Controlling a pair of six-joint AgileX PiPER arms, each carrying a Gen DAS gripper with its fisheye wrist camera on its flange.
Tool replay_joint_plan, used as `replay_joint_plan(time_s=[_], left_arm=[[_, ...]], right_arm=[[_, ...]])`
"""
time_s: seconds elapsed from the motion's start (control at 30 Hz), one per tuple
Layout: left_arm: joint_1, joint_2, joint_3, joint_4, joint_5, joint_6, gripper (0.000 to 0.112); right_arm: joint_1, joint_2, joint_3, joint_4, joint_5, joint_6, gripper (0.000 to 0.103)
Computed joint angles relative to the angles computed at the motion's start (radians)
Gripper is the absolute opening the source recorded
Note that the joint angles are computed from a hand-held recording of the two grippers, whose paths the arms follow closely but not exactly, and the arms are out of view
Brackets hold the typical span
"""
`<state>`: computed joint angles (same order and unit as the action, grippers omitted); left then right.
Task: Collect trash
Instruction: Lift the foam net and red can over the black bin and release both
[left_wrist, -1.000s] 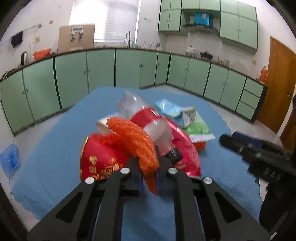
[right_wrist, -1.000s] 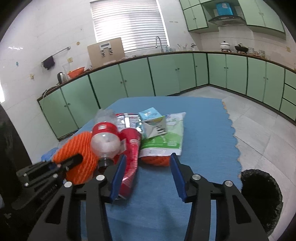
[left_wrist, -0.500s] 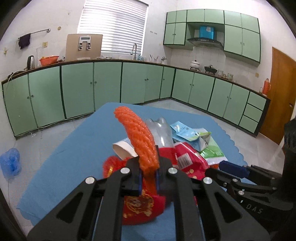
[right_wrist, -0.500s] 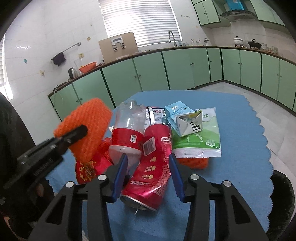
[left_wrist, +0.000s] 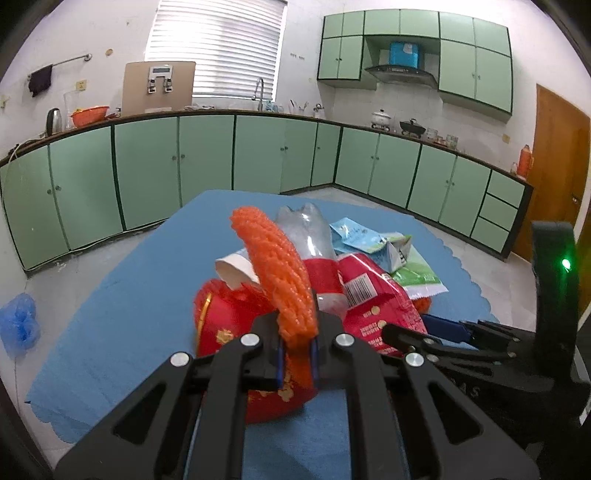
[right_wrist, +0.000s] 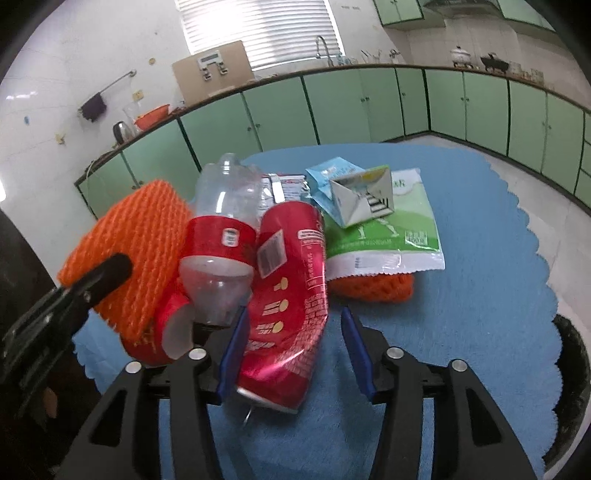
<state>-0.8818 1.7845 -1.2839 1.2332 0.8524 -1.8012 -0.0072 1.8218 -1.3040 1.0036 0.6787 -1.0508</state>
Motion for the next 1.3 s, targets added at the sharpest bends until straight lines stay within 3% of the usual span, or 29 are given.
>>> replay_joint_plan(time_s=[0.17, 0.27, 0.6, 0.73, 0.8, 1.3], left_arm=[[0.005, 0.022, -0.005, -0.010, -0.021, 0.006, 0.008], [0.007, 0.031, -0.014, -0.018, -0.027, 0.016, 0.008], [0.023, 0.039, -0.015, -0.017, -0.067, 0.011, 0.008], [0.032, 0.037, -0.012, -0.019, -0.080, 0.016, 0.008], [0.036, 0.034, -0.012, -0.020, -0.082, 0.020, 0.008], [-0.029, 0.024, -0.104, 0.031, 0.012, 0.046, 0.008]], right_arm=[[-0.011, 0.062, -0.075, -0.021, 0.069, 0.051, 0.052], [-0.020, 0.083, -0.109, -0.020, 0.127, 0.063, 0.041], [-0.004, 0.109, -0.183, -0.046, 0.165, 0.096, 0.037], [0.007, 0.150, -0.249, -0.083, 0.198, 0.164, 0.016], [-0.004, 0.161, -0.269, -0.067, 0.229, 0.170, 0.013], [-0.105, -0.018, -0.187, -0.036, 0.214, 0.082, 0.008]])
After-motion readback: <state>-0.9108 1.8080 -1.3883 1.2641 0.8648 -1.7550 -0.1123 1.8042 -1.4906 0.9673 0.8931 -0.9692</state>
